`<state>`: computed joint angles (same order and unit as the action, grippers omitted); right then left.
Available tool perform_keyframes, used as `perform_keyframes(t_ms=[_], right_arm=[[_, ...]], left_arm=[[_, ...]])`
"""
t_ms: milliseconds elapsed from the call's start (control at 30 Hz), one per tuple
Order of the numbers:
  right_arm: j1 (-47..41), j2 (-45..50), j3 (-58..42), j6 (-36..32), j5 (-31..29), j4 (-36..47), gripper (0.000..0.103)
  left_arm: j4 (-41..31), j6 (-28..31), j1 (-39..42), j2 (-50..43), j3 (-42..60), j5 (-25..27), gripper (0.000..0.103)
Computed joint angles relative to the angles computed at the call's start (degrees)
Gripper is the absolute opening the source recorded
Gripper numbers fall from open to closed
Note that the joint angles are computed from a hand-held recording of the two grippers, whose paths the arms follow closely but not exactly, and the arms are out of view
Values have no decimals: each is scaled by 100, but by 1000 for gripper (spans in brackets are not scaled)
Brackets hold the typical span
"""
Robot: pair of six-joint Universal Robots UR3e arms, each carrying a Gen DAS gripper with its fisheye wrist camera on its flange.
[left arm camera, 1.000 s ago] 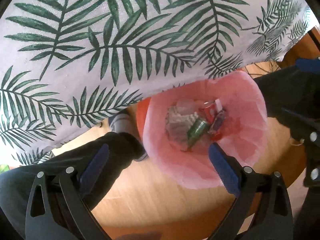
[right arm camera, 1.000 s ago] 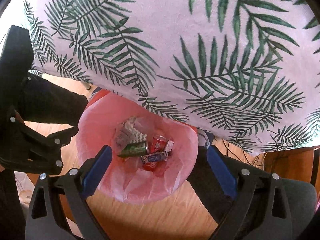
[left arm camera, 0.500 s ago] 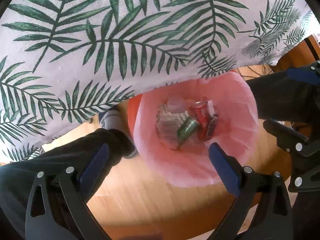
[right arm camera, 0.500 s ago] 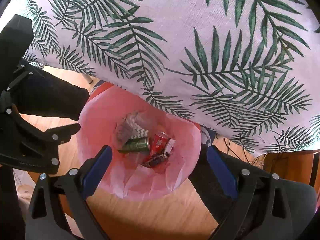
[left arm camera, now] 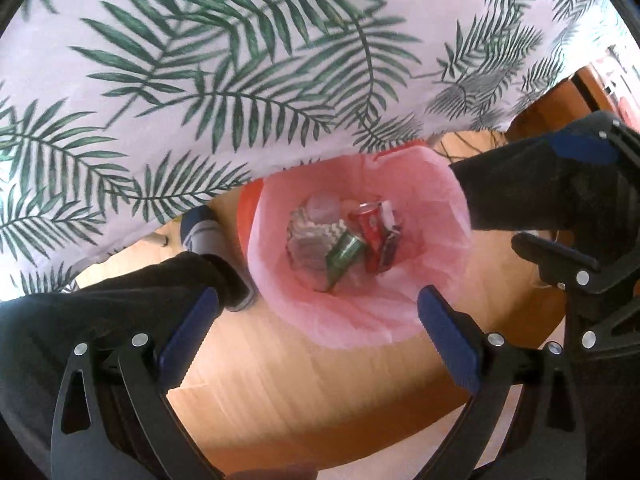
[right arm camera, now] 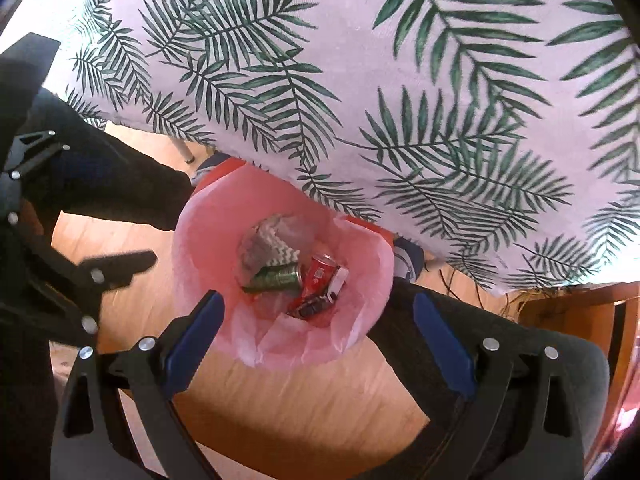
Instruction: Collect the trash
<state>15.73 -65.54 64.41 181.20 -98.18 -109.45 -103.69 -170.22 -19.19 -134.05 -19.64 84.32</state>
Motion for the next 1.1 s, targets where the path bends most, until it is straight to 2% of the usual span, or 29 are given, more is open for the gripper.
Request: perform_keyframes(t_ms=[133,300,1100], right_arm=[[-3,-161,144,20,12,83,94],[27,-186,168,-26,-19,70,94],[10,-158,169,-34,-17,64,94]], left_arm=[[322,-41,149,502,-691,-178,97],[449,-6,239,690,-926,-315,97],[512,94,188,692,-1015,-262,97]])
